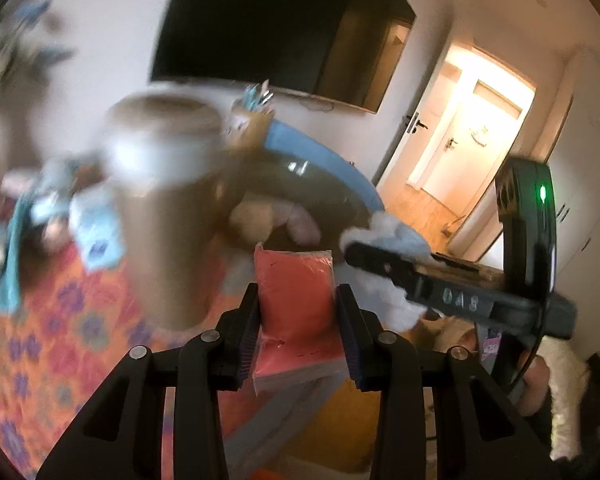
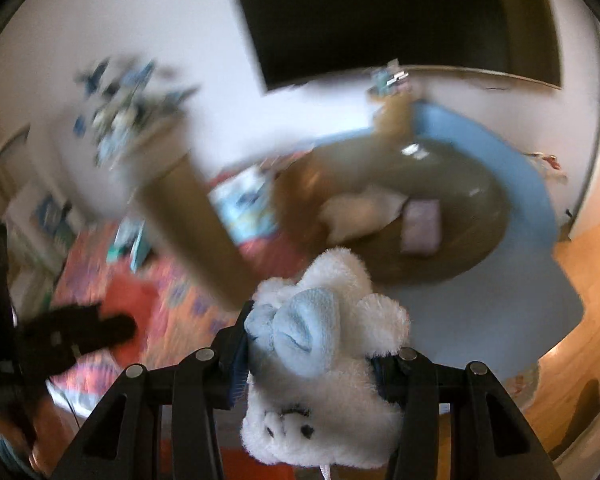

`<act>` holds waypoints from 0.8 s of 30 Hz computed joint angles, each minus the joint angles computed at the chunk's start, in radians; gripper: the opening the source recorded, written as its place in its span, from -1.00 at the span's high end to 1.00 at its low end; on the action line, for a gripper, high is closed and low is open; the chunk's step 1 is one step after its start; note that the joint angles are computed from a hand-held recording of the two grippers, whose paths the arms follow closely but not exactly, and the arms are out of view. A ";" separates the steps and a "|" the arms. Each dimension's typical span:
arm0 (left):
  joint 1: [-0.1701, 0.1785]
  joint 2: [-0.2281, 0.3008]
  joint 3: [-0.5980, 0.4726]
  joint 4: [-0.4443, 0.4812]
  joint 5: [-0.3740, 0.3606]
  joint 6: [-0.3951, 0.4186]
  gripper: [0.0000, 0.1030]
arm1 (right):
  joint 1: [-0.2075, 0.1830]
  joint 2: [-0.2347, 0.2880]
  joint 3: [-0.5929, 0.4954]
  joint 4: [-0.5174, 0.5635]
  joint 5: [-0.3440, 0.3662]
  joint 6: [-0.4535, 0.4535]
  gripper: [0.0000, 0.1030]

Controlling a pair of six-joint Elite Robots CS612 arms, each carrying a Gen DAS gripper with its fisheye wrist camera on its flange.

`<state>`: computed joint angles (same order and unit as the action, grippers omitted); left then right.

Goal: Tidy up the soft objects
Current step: 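Carry the pink packet and plush bunny to the bowl and release them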

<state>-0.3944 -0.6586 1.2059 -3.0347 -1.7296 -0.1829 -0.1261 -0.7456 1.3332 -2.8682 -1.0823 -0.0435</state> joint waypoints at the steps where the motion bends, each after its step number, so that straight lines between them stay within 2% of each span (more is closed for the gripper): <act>1: -0.013 0.010 -0.024 0.009 0.043 0.010 0.34 | -0.009 0.016 -0.027 -0.013 0.015 0.048 0.12; 3: -0.035 0.040 -0.082 0.030 0.125 0.009 0.34 | -0.019 0.047 -0.080 -0.029 0.033 0.139 0.10; 6: -0.060 0.096 -0.187 0.092 0.246 -0.013 0.34 | -0.027 0.108 -0.194 0.018 0.042 0.240 0.10; 12: -0.078 0.198 -0.361 0.175 0.400 0.025 0.32 | -0.019 0.203 -0.391 0.166 -0.018 0.267 0.03; 13: -0.080 0.211 -0.382 0.187 0.419 0.039 0.09 | -0.020 0.219 -0.422 0.192 -0.019 0.267 -0.13; 14: -0.084 0.220 -0.401 0.211 0.445 0.054 -0.23 | -0.022 0.229 -0.443 0.210 -0.015 0.268 -0.32; 16: -0.091 0.232 -0.416 0.208 0.481 0.069 -0.65 | -0.026 0.241 -0.461 0.217 0.007 0.276 -0.39; 21: -0.105 0.223 -0.383 0.146 0.468 0.122 -0.66 | -0.036 0.234 -0.445 0.211 0.021 0.272 -0.41; 24: -0.115 0.171 -0.285 0.089 0.463 0.150 -0.66 | -0.040 0.197 -0.376 0.167 0.023 0.267 -0.42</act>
<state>-0.5094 -0.4876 0.9212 -2.9452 -1.2665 -0.0330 -0.1666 -0.5482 0.9567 -2.7013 -1.0592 0.2234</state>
